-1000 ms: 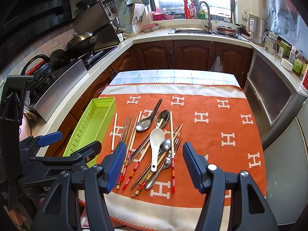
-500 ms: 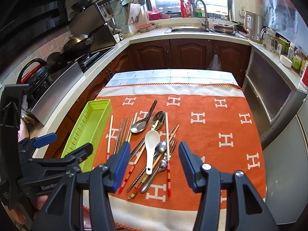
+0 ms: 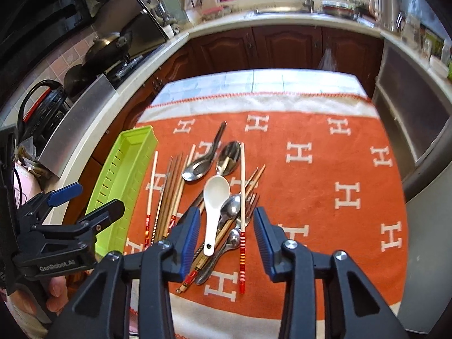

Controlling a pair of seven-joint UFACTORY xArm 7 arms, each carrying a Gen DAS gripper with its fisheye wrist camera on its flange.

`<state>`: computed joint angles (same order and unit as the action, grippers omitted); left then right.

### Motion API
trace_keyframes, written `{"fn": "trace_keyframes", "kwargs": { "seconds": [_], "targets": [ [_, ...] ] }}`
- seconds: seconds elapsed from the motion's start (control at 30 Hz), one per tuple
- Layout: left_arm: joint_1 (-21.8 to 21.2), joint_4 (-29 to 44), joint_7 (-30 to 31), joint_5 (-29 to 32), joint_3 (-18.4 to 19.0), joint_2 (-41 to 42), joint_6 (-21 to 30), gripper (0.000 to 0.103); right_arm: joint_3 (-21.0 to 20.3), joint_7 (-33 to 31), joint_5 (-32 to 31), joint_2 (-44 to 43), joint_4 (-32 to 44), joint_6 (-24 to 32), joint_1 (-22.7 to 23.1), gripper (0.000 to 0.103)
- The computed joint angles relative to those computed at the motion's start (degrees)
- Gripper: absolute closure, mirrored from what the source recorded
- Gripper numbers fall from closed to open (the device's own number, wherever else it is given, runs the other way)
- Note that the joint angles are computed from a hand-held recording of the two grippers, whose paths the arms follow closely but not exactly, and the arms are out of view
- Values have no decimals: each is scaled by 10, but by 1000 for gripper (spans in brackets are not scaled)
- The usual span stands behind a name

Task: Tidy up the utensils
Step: 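Lower the left tool to a white red-striped chopstick while the right tool lowers to another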

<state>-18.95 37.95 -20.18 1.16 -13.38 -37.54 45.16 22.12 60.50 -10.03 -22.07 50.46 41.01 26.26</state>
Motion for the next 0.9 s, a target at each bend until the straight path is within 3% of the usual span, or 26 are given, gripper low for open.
{"fn": "trace_keyframes", "kwargs": {
  "seconds": [0.17, 0.33, 0.53, 0.77, 0.9],
  "targets": [
    [-25, -8, 28, -48, 28, 43, -25, 11, -44, -68, 63, 27, -28, -59, 18, 80],
    [-40, -15, 54, -77, 33, 77, -40, 33, -83, -151, 155, 58, -42, -112, 38, 85],
    [-47, -21, 75, -96, 36, 103, -51, 49, -76, -187, 155, 121, -3, -95, 23, 85],
    [-42, -23, 102, -128, 59, 107, -48, 62, -71, -185, 117, 178, 38, -56, 16, 94],
    [-38, -20, 127, -162, 80, 109, -38, 75, -73, -184, 109, 186, 44, -51, 18, 99]
  ]
}}
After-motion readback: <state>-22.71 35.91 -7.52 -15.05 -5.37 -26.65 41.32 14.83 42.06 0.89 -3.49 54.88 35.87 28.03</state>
